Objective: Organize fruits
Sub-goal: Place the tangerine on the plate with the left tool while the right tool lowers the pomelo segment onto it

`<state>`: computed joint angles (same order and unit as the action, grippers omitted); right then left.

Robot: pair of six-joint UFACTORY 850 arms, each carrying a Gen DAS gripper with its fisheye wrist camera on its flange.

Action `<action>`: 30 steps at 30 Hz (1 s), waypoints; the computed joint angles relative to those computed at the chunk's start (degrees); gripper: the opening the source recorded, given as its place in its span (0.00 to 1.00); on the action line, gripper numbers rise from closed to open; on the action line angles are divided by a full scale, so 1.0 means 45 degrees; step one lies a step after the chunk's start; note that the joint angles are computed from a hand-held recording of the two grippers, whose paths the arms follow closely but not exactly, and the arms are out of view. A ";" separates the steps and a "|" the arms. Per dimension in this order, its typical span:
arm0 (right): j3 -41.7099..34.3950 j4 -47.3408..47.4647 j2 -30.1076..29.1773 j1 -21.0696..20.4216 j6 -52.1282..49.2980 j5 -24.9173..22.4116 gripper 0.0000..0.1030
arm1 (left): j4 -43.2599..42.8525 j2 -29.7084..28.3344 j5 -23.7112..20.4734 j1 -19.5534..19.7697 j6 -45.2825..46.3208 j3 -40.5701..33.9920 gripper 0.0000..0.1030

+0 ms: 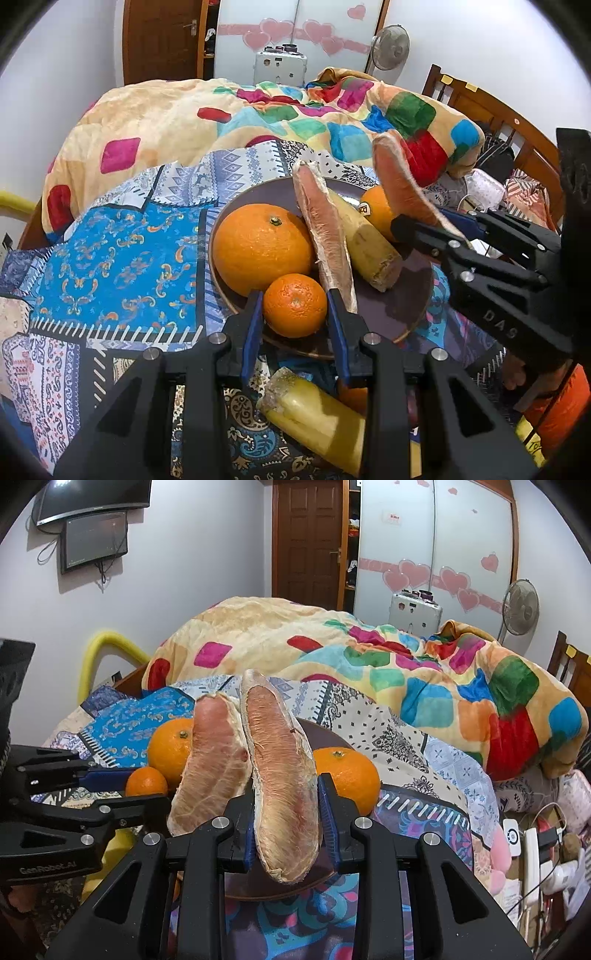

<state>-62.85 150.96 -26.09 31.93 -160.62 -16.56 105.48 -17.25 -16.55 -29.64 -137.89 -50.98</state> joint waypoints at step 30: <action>0.0259 -0.1756 0.0348 -0.0148 0.1919 -0.0125 0.48 | -0.1637 0.0191 -0.1009 -0.0732 0.1925 -0.0035 0.44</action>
